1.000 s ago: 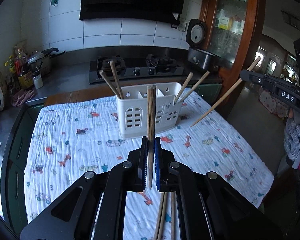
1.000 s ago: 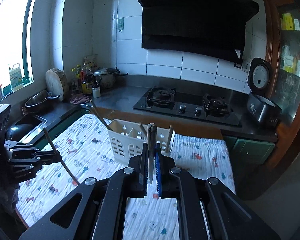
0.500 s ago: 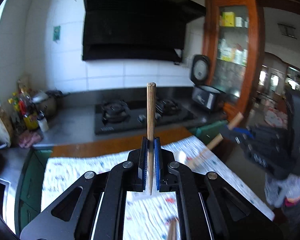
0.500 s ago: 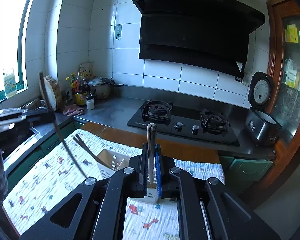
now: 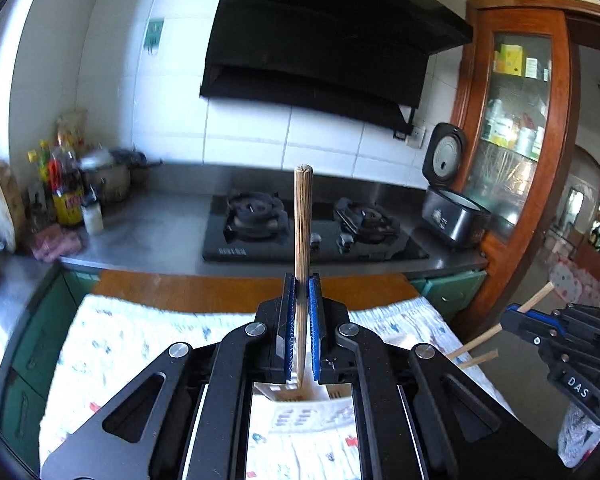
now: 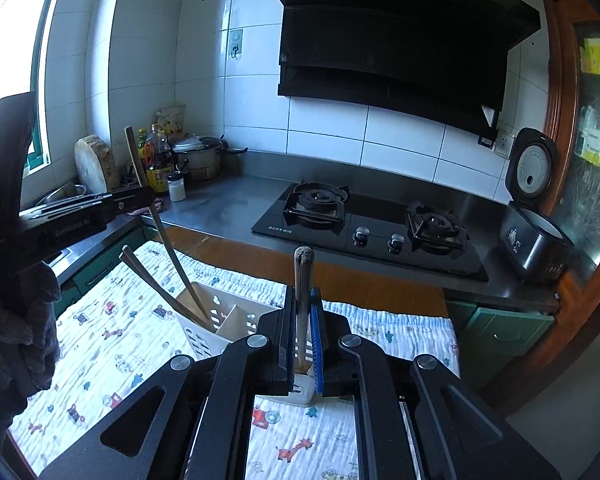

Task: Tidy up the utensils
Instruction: 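Open the left gripper into the holder while the right gripper releases its chopstick there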

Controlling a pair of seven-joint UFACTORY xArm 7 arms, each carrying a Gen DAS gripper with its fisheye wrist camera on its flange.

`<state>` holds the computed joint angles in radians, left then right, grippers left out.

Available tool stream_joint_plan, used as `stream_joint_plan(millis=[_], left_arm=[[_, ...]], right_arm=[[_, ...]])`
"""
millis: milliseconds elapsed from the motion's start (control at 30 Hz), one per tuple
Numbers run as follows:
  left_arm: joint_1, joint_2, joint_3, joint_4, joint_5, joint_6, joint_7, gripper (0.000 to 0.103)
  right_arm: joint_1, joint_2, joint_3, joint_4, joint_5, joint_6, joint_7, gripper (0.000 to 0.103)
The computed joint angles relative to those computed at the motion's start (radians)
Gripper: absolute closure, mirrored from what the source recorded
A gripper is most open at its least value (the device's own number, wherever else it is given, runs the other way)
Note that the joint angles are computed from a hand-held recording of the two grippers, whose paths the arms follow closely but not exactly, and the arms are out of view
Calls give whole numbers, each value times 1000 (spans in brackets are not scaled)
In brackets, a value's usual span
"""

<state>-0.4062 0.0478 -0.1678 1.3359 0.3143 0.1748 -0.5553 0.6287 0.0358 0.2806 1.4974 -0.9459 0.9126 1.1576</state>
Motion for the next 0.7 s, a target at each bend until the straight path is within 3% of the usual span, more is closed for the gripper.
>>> stream_joint_plan(millis=[67, 233, 400, 700], left_arm=[[6, 11, -9, -2, -69, 11, 55, 98], [1, 29, -11, -1, -104, 47, 102, 97], [-12, 42, -7, 5, -100, 80, 116, 97], [-11, 8, -5, -32, -99, 54, 109, 94]], right_arm=[[-2, 7, -2, 0, 10, -1, -7, 96], [4, 32, -11, 7, 31, 7, -17, 96], [14, 46, -22, 12, 37, 11, -22, 96], [28, 27, -21, 0, -6, 24, 17, 93]])
